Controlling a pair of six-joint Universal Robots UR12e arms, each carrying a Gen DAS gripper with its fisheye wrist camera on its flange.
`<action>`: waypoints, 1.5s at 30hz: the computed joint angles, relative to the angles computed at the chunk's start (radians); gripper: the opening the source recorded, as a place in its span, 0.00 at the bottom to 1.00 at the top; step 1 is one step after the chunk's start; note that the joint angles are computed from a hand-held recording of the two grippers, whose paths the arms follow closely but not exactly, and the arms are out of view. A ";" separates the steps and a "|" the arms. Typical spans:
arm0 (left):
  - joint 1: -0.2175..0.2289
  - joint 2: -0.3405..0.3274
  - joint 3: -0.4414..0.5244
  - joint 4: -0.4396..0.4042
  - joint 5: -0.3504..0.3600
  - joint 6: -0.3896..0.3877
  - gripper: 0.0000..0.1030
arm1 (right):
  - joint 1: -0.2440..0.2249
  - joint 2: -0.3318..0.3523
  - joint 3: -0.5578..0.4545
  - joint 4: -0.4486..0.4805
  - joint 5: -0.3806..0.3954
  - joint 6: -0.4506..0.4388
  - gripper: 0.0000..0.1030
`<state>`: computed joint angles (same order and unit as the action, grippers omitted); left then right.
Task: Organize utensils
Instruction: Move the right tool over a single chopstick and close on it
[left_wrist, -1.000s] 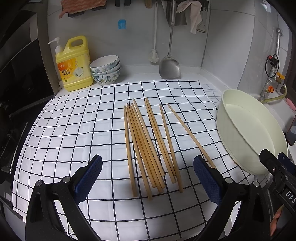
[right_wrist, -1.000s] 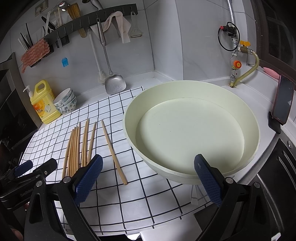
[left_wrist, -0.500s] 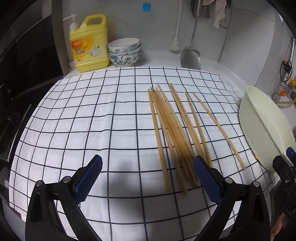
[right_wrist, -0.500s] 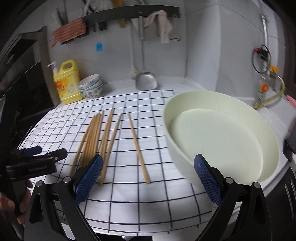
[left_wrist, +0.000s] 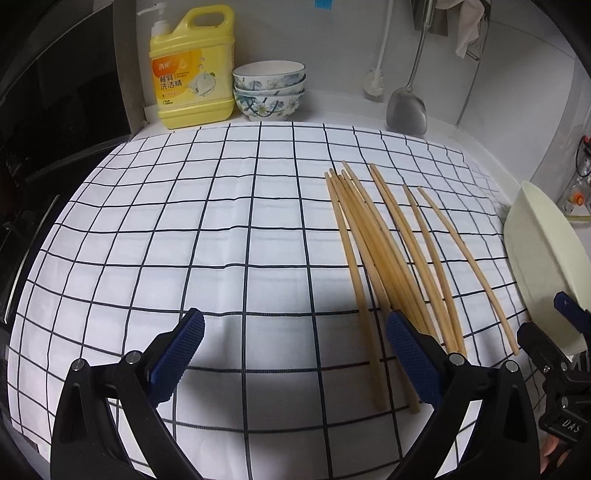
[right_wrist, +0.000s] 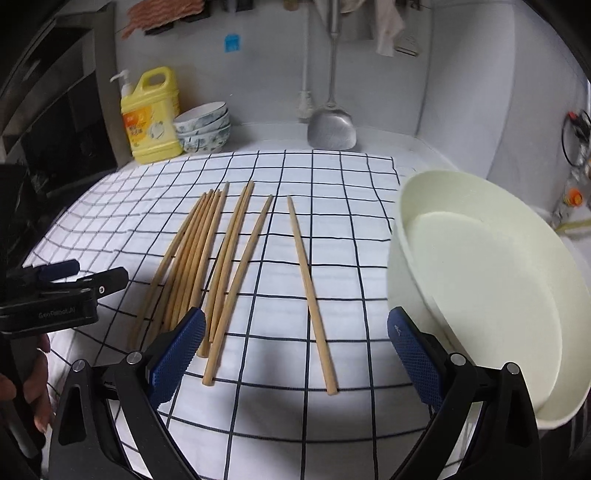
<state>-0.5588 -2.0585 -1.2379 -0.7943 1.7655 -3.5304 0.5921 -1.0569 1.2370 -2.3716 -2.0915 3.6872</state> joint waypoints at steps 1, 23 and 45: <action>0.000 -0.004 0.003 -0.003 0.000 0.003 0.94 | 0.001 0.007 -0.011 0.013 -0.014 -0.004 0.92; 0.005 -0.030 0.032 -0.026 0.008 0.011 0.94 | -0.028 0.045 -0.043 -0.037 0.150 -0.145 0.91; -0.008 -0.067 0.081 -0.098 0.039 0.008 0.94 | -0.061 0.025 -0.014 0.043 0.095 -0.060 0.90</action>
